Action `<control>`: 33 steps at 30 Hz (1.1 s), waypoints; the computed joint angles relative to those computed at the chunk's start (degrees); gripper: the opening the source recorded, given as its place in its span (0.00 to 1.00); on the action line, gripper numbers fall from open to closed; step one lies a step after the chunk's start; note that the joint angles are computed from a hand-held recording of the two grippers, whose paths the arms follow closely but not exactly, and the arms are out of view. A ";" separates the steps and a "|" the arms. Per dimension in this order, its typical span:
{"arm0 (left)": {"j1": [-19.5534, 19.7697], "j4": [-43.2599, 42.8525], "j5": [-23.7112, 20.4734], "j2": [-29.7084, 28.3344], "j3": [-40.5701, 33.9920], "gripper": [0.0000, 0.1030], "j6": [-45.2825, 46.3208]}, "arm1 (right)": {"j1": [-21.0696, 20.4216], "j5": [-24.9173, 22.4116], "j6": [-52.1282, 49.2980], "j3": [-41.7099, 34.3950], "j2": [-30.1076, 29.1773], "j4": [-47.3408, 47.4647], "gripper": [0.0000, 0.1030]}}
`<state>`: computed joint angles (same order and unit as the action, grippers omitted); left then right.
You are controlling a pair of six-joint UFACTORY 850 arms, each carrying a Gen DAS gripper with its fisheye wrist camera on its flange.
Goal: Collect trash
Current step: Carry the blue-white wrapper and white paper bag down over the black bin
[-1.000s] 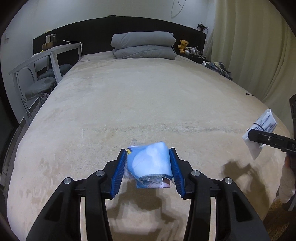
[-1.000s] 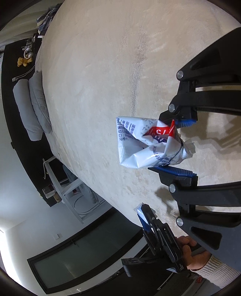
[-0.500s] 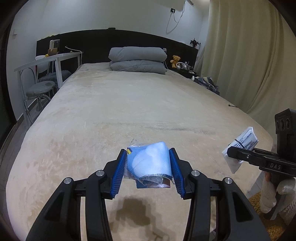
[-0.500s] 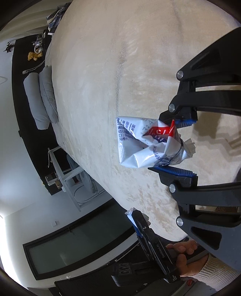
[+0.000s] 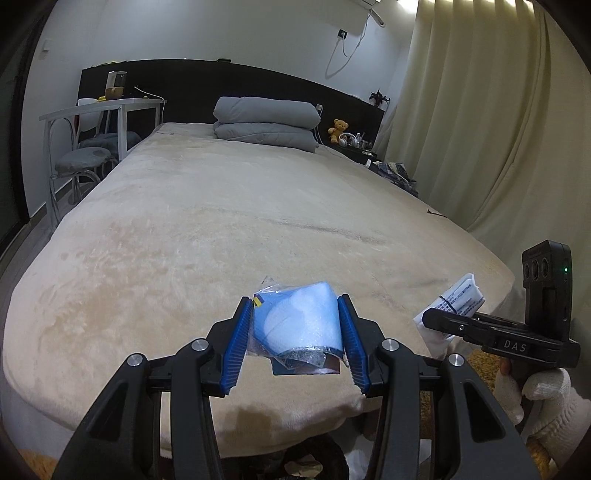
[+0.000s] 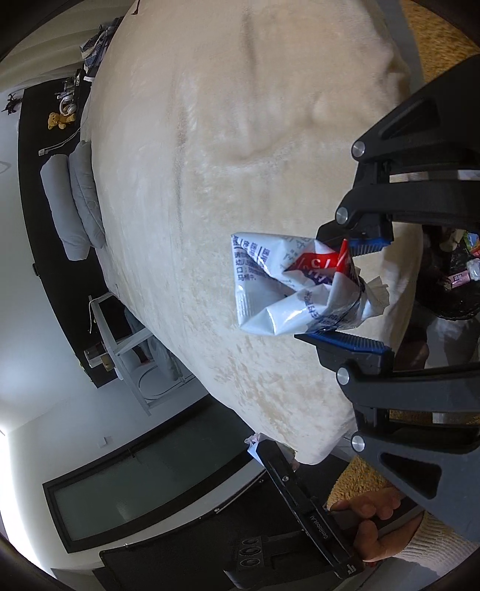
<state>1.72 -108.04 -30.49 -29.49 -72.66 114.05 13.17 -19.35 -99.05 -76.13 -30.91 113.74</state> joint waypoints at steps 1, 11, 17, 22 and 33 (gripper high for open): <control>-0.02 -0.37 -0.01 0.68 1.36 0.44 0.61 | 0.15 -0.39 -2.03 1.46 0.85 1.83 0.36; -0.29 -1.43 -1.14 5.26 11.23 0.44 2.91 | 0.32 -3.07 -2.29 8.22 4.36 1.91 0.36; -0.91 8.51 -0.43 3.68 11.41 0.44 -6.62 | -0.05 -5.69 7.05 9.67 4.39 -5.66 0.36; -1.63 16.44 0.86 1.85 11.03 0.44 -14.33 | -0.06 -6.03 14.17 9.51 3.60 -11.83 0.36; -2.50 33.36 -0.85 -2.21 7.56 0.44 -30.74 | 0.11 -6.30 34.09 6.06 -0.38 -30.53 0.36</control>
<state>-0.78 -74.69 -31.34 -31.70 -65.10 83.32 13.28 -25.65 -64.96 -70.06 -31.29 83.21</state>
